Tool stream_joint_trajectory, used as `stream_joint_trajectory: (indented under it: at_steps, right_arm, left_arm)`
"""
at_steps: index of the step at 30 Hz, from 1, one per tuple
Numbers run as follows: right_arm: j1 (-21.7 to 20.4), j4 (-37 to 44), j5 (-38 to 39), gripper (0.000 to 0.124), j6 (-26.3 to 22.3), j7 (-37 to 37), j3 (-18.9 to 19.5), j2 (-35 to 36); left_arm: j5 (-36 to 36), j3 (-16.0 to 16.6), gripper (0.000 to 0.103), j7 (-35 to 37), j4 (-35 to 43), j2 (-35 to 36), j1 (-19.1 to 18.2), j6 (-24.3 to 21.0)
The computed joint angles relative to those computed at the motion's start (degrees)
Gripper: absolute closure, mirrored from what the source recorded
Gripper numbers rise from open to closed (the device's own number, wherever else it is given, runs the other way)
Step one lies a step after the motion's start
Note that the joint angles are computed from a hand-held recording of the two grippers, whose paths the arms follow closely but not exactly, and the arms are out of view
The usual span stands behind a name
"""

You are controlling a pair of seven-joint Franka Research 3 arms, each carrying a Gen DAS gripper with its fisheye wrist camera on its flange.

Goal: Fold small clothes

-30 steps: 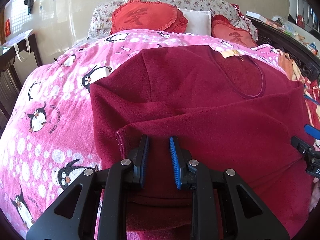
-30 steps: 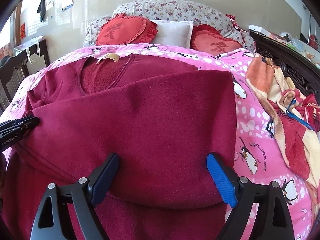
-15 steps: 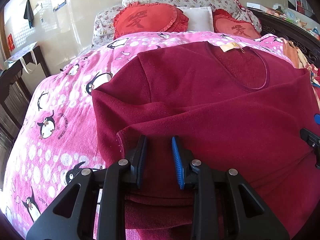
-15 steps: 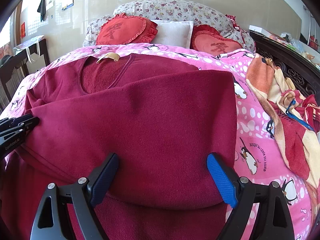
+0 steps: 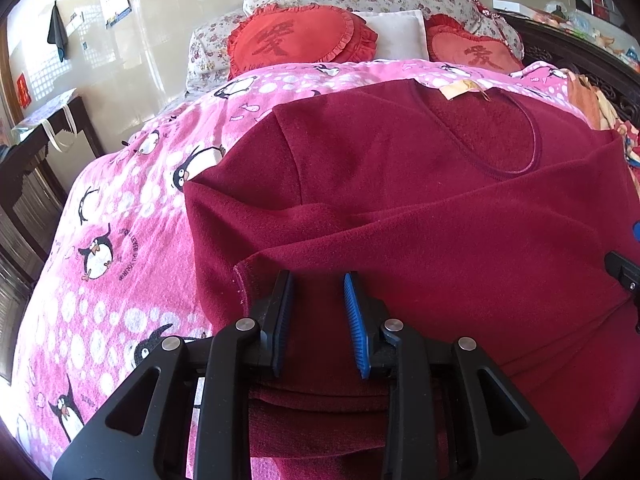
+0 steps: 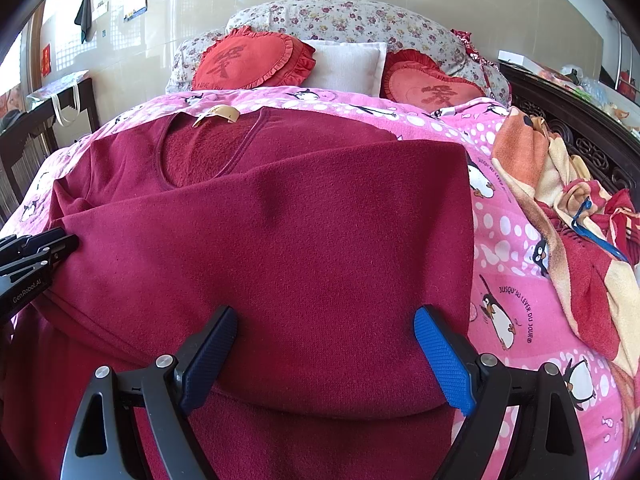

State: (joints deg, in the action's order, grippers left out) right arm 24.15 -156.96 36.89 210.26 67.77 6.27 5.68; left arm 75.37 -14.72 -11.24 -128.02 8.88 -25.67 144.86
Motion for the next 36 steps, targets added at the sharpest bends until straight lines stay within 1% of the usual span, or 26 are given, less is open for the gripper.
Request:
stream_joint_trajectory:
  at_steps: [2, 4, 5, 6, 8, 9, 10, 13, 14, 15, 17, 19, 21, 23, 25, 27, 28, 29, 31, 32, 33, 34, 36]
  right_arm:
    - [0.0, 0.0, 0.0, 0.035, 0.0, 0.0, 0.0, 0.0]
    - [0.0, 0.0, -0.2, 0.035, 0.0, 0.2, 0.0, 0.0]
    - [-0.2, 0.0, -0.6, 0.035, -0.1, 0.5, 0.0, 0.0]
    - [-0.1, 0.0, -0.5, 0.034, -0.1, 0.5, 0.0, 0.0]
    - [0.1, 0.1, 0.1, 0.034, -0.1, 0.0, 0.0, 0.0]
    - [0.1, 0.1, 0.2, 0.034, -0.1, -0.1, 0.0, 0.0]
    - [0.1, 0.0, 0.0, 0.034, -0.1, 0.1, 0.0, 0.0]
    - [0.1, 0.1, 0.2, 0.034, -0.1, -0.1, 0.0, 0.0]
    - [0.1, 0.1, 0.2, 0.034, -0.1, -0.1, 0.0, 0.0]
    - [0.1, 0.2, 0.3, 0.034, -0.1, -0.2, -0.1, 0.0]
    - [0.1, 0.2, 0.3, 0.034, -0.2, -0.1, 0.0, 0.0]
    - [0.1, 0.2, 0.4, 0.034, -0.1, -0.2, 0.0, 0.0]
    - [0.0, 0.1, 0.0, 0.034, -0.2, 0.0, 0.0, 0.0]
    - [0.0, 0.2, 0.0, 0.034, -0.3, 0.1, -0.1, -0.1]
    - [-0.2, 0.1, -0.4, 0.034, -0.2, 0.5, 0.0, -0.1]
    - [0.0, 0.2, -0.2, 0.034, -0.2, 0.3, 0.0, 0.0]
    - [-0.1, 0.2, -0.2, 0.034, -0.2, 0.3, 0.0, -0.1]
    - [0.0, 0.1, -0.2, 0.034, -0.2, 0.4, 0.0, 0.0]
    - [0.2, 0.3, 0.4, 0.034, 0.0, -0.2, 0.0, 0.1]
    - [0.3, 0.3, 0.7, 0.034, 0.1, -0.4, 0.0, 0.1]
    - [0.2, 0.2, 0.5, 0.034, -0.1, -0.3, 0.0, -0.1]
    - [0.2, 0.1, 0.4, 0.034, -0.2, -0.1, 0.0, -0.2]
    - [0.4, -0.5, 1.7, 0.034, -2.8, -1.8, 0.0, -2.2]
  left_arm:
    - [0.0, 0.0, 0.077, 0.1, 0.0, 0.0, 0.0, 0.0]
    - [-1.7, -0.2, 0.077, 1.0, 0.0, -0.2, 0.0, -0.2]
    - [-4.6, -0.3, 0.077, 2.7, -0.2, -0.7, 0.4, 0.5]
    - [-7.6, -0.7, 0.077, 3.8, -0.5, -1.5, 0.4, -0.1]
    - [-12.5, -1.8, 0.077, 4.3, 0.2, -2.5, -0.8, -5.3]
    - [-14.2, -2.5, 0.077, 4.3, 0.9, -2.8, -1.8, -8.7]
    - [-15.3, -3.3, 0.077, 4.1, 1.5, -3.1, -2.7, -10.8]
    - [-18.4, -5.0, 0.077, 4.8, 3.4, -2.3, -5.0, -14.4]
    - [-20.2, -5.2, 0.072, 5.8, 4.2, -1.7, -5.5, -14.8]
    - [-22.9, -5.3, 0.063, 7.4, 5.0, -0.8, -5.6, -14.4]
    - [-28.3, -5.3, 0.062, 10.3, 6.0, 0.5, -5.7, -12.5]
    - [-31.7, -5.1, 0.062, 11.4, 7.1, 1.4, -6.3, -13.3]
    - [-36.2, -5.1, 0.062, 13.8, 7.1, 1.4, -6.0, -11.7]
    - [-35.4, -5.0, 0.062, 13.1, 7.2, 0.0, -7.1, -12.2]
    - [-32.0, -5.2, 0.062, 11.4, 7.2, -2.5, -8.3, -12.2]
    - [-29.6, -5.7, 0.062, 10.5, 7.3, -4.4, -8.6, -11.2]
    - [-29.5, -5.8, 0.062, 10.8, 6.9, -5.4, -8.4, -9.5]
    - [-30.6, -5.8, 0.061, 11.5, 5.7, -6.5, -7.8, -6.4]
    - [-32.0, -5.8, 0.061, 12.5, 2.9, -8.7, -6.8, -2.4]
    - [-32.1, -6.0, 0.061, 13.4, 2.3, -9.6, -6.5, -2.5]
    - [-32.2, -6.3, 0.061, 14.2, 1.2, -10.9, -6.2, -3.6]
    - [-32.4, -6.4, 0.061, 14.7, -0.8, -12.7, -5.8, -3.7]
    - [-33.4, -6.4, 0.061, 15.4, -6.2, -17.3, -4.7, -1.7]
